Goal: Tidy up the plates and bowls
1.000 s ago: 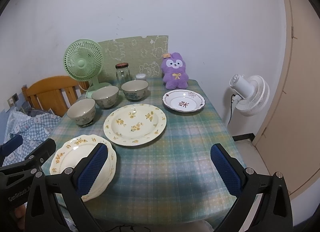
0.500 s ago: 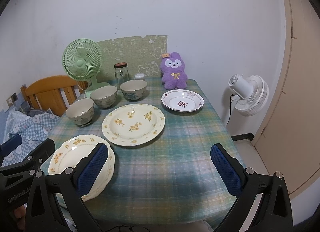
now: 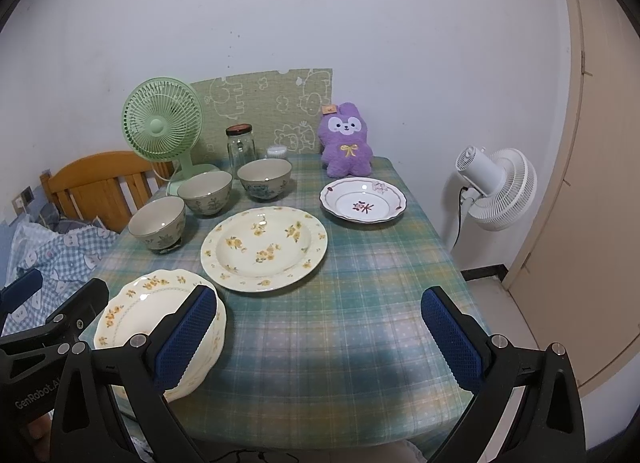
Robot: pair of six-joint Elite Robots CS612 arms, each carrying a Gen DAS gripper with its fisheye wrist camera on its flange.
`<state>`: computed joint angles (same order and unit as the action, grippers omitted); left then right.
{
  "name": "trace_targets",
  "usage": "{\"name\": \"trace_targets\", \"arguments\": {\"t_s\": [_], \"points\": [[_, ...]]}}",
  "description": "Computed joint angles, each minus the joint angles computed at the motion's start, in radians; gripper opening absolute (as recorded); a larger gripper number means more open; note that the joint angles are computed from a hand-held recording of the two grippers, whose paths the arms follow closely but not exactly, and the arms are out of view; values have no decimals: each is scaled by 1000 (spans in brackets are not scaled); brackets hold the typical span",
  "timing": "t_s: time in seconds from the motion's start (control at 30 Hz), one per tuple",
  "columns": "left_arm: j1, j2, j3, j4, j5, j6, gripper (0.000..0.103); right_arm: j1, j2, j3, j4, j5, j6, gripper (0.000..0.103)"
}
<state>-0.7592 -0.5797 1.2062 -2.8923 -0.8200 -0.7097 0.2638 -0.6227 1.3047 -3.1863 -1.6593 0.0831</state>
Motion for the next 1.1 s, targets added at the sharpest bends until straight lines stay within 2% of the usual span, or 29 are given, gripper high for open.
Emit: {"name": "trace_targets", "arguments": {"t_s": [0.93, 1.1], "points": [[2, -2, 0, 3, 0, 0, 102, -2, 12, -22, 20, 9, -6, 103], [7, -4, -7, 33, -5, -3, 101, -2, 13, -31, 41, 20, -8, 100]]}}
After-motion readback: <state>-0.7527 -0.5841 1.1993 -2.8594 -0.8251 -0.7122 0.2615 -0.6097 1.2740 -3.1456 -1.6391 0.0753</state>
